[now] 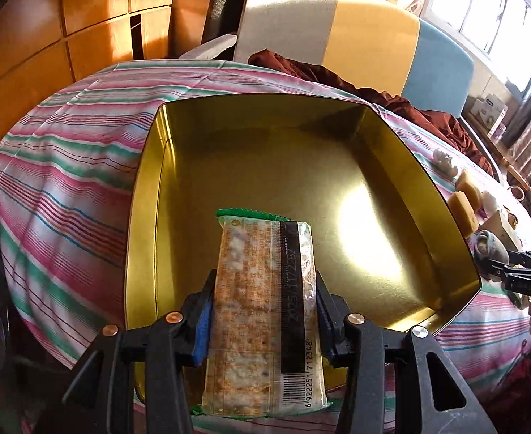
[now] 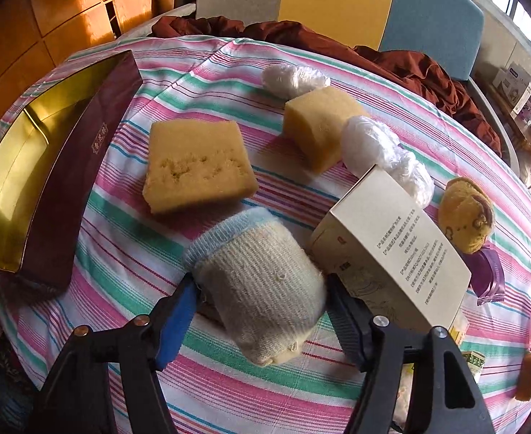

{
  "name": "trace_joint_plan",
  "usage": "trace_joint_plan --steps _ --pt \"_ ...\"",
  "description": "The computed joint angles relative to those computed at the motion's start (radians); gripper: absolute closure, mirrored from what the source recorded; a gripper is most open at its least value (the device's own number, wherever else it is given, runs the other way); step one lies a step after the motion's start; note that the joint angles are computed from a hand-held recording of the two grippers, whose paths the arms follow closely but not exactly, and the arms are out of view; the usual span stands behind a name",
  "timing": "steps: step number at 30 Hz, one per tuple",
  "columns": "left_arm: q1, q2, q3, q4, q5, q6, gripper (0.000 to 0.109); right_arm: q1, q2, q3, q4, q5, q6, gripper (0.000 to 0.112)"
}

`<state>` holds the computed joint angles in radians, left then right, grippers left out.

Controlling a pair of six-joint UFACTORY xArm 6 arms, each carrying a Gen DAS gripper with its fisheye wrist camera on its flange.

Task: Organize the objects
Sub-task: 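Carry the cracker packet into the gold tin with left while right grasps the knitted pouch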

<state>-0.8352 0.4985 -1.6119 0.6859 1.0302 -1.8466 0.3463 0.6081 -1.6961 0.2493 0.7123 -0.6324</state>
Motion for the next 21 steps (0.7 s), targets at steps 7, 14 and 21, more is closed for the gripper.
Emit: trace_joint_plan --steps 7,14,21 --pt "0.011 0.002 0.012 -0.018 -0.002 -0.015 0.062 0.003 0.003 0.0 -0.017 -0.009 0.009 0.042" --pt "0.009 -0.006 0.037 -0.012 -0.004 -0.031 0.061 0.006 0.011 -0.005 -0.071 -0.012 0.047 0.051" --pt "0.006 0.013 0.013 -0.008 0.031 0.002 0.06 0.001 0.019 -0.026 -0.063 0.009 0.049 0.049"
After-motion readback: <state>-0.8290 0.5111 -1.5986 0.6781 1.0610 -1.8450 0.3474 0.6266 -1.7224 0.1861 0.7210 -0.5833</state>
